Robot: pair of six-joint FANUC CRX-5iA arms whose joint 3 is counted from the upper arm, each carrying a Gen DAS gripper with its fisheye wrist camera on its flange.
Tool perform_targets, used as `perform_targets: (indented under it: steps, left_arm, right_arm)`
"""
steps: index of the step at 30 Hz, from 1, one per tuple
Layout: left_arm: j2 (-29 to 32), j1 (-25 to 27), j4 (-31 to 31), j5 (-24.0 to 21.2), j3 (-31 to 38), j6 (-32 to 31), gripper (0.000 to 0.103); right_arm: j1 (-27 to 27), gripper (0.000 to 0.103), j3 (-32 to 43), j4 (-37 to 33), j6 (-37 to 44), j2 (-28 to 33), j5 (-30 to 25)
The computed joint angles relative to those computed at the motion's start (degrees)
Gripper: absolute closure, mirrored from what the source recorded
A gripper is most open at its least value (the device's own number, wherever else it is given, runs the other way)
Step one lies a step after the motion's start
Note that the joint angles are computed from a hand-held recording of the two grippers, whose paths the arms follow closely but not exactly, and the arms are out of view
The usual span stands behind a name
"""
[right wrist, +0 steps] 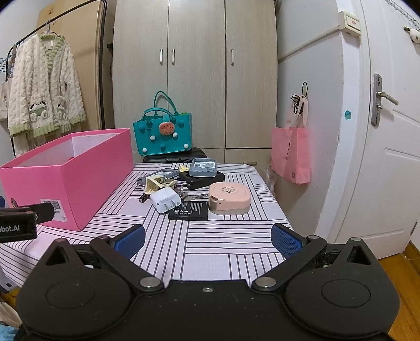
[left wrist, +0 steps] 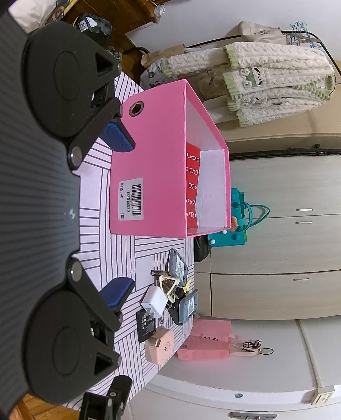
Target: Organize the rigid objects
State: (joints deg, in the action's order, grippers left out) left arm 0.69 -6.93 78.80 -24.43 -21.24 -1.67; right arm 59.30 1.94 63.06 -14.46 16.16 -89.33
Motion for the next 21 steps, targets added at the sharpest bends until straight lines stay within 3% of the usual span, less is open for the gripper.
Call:
perform_targets:
  steps: [14,21]
  left_arm:
    - [0.19,0.24,0.24,-1.06,0.0,-0.5,0.0]
    - [1.29,1.28,-4.54,-2.01,1.76,5.05,0.0]
  right_arm:
    - [-0.02,0.0,-0.41,-0.09,-0.14,-0.19,0.21]
    - [-0.61,0.0,-4.68,2.94,-2.66,-2.08,3.71]
